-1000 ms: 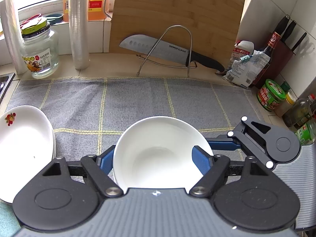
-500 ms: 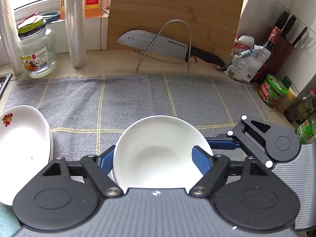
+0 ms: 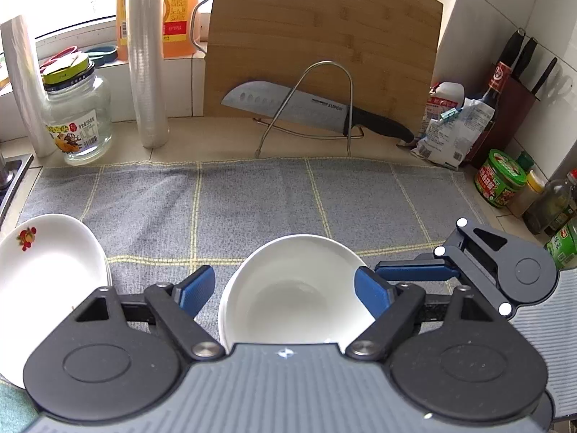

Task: Organize plates and bowls
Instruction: 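Lower the held bowl into the nested white bowls and open the left tool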

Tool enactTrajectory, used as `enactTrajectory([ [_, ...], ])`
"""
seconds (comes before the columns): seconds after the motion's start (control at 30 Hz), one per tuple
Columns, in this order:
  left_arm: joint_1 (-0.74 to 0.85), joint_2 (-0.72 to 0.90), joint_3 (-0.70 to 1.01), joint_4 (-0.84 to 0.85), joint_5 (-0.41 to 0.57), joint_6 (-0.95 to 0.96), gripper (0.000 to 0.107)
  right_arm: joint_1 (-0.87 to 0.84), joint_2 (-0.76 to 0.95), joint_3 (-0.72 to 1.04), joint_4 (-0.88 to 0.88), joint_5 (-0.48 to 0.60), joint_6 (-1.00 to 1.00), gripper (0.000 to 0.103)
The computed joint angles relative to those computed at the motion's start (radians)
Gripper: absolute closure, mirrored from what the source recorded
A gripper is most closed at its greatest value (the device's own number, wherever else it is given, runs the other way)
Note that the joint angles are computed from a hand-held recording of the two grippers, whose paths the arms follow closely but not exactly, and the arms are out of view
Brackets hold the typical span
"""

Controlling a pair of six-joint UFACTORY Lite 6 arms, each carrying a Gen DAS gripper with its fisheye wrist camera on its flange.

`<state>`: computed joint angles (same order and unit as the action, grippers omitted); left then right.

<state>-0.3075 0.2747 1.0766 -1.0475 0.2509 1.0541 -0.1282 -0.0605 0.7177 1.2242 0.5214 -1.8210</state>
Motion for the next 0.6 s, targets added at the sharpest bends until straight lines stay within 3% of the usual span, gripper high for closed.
enactTrajectory([
  [0.13,0.014,-0.027,-0.024,-0.164,-0.013,0.172,0.021,-0.012,-0.010,-0.004,0.052,0.008,-0.043,0.000],
  [0.4,0.049,-0.028,-0.053,-0.476,0.158,0.495,0.021,-0.002,-0.015,-0.007,0.074,-0.003,-0.062,0.000],
  [0.6,0.036,0.004,-0.022,-0.436,0.158,0.462,0.021,-0.026,-0.029,-0.021,0.058,-0.005,-0.052,0.000],
])
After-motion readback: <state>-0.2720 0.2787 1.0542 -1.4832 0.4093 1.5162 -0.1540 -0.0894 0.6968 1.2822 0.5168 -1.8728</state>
